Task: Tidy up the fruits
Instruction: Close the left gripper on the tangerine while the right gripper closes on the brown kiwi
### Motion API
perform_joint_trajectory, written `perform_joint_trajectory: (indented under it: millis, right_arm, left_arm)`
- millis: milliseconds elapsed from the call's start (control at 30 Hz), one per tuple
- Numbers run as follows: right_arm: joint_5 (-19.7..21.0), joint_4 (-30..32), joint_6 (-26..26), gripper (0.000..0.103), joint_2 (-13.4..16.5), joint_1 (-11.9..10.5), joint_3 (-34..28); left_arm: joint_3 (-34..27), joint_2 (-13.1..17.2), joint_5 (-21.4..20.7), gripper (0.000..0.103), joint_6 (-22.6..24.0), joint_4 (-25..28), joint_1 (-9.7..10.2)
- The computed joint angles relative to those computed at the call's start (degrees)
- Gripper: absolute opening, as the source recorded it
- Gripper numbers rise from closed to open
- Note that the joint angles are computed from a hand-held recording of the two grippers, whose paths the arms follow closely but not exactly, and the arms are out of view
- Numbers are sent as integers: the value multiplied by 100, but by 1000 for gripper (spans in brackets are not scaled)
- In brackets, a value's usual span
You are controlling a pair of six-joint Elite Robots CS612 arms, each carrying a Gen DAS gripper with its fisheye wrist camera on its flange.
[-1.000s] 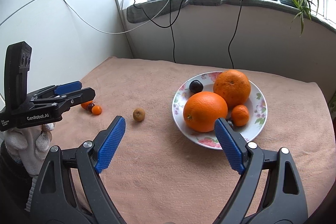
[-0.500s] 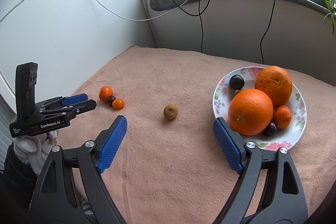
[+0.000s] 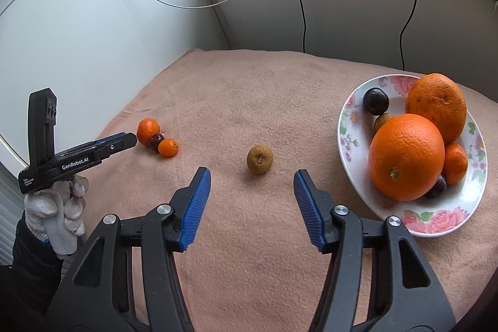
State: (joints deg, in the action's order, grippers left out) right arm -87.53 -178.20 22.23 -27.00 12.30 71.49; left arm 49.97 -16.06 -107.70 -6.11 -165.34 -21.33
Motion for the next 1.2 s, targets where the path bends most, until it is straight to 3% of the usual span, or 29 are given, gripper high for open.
perform_joint_trajectory:
  millis: [267,333,1000,1200]
  right_arm:
    - [-34,367,6,56,192,24,-361]
    - [2,498,37,46,239,18,-458]
    - [9,984,12,46,464,15,-875]
    - [15,1079,51,37,513,6,-958]
  left_arm:
    - [-330,157,-228,42,-184,272,51]
    - [-381,178,-235,42,-165,312,54]
    - [-907,441,-427,40,-307,718,71]
    - [-857,419,-364,39,-285,660,57]
